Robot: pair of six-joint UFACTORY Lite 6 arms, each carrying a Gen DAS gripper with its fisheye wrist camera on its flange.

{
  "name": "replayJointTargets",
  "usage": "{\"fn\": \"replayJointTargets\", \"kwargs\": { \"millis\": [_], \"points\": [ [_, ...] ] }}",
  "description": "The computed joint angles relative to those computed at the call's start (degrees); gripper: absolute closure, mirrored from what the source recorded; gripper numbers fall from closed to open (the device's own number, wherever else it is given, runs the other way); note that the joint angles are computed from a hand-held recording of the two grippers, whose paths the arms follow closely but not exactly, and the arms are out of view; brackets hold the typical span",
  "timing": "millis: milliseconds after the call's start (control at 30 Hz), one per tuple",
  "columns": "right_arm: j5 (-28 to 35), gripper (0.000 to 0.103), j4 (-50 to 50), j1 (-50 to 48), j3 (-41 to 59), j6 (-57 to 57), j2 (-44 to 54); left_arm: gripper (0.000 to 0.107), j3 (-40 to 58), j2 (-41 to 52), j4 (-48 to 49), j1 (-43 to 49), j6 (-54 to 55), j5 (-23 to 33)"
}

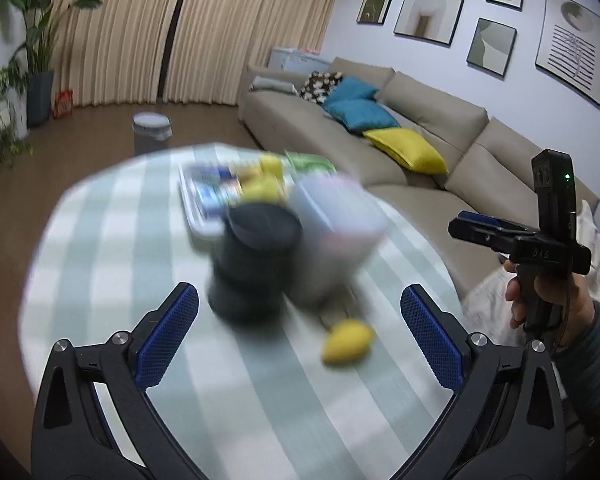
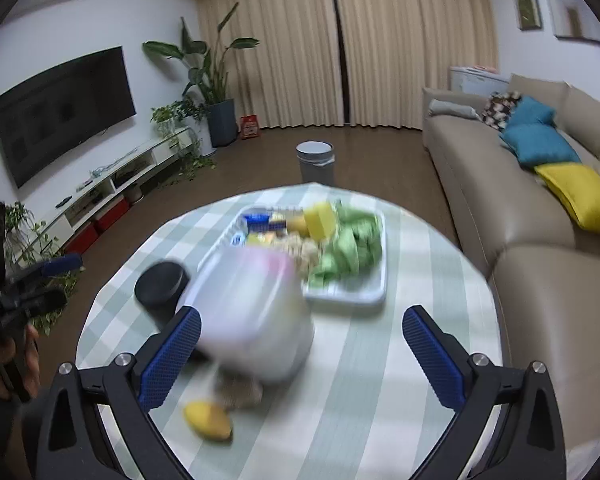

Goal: Organize soft objects
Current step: 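Move both open grippers from the tray back to the table, then move the left gripper to the yellow egg-shaped sponge and close on it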

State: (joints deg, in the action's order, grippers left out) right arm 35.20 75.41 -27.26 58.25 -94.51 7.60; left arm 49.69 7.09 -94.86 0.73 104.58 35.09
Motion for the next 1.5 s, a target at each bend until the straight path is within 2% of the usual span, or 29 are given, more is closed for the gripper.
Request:
{"fn": "replayJointTargets", "kwargs": {
  "millis": [233, 333, 500, 600, 667, 967, 1200, 1333, 1433, 1500],
  "points": [
    [2.79, 0.0, 11.55, -8.4, -25.57, -13.05, -12.39, 0.004, -18.36, -3.44, -16.15, -3.0, 14.58, 2.17],
    [3.64, 0.0, 13.4, -11.36, -33.37, -16.87, -16.64, 0.004, -23.97, -6.27, -24.18, -6.27, 21.37, 0.5],
    [2.25, 0.0, 15.48, -12.94, -44.7, -18.56, -27.67, 0.004, -25.19, -6.64, -35.49, -12.85, 29.8, -4.0],
    [-1.99, 0.0, 16.44, -10.38, -48.79, -17.66, -33.49, 0.004, -22.39, -4.39, -45.36, -17.43, 37.24, -7.22],
    [-1.78, 0.0, 16.78, -11.57, -50.17, -18.35, -34.76, 0.004, -19.65, -1.35, -51.36, -19.68, 41.46, -9.11],
    [-1.35, 0.0, 19.77, -13.96, -49.49, -21.83, -32.06, 0.004, -6.91, 10.68, -58.36, -24.64, 44.79, -11.99],
    [-0.8, 0.0, 20.66, -14.29, -48.89, -23.27, -30.37, 0.004, 6.0, 20.41, -65.89, -26.87, 48.67, -19.4],
    [-0.63, 0.0, 21.1, -14.3, -48.11, -23.54, -28.72, 0.005, 8.12, 22.17, -70.98, -27.58, 52.92, -22.01],
    [-1.43, 0.0, 22.43, -13.19, -46.47, -24.22, -25.91, 0.006, 9.31, 22.82, -79.98, -28.14, 61.73, -24.24],
    [-2.55, 0.0, 23.54, -11.45, -44.38, -24.01, -23.44, 0.006, 9.89, 23.32, -78.31, -28.2, 60.51, -25.39]
  ]
}}
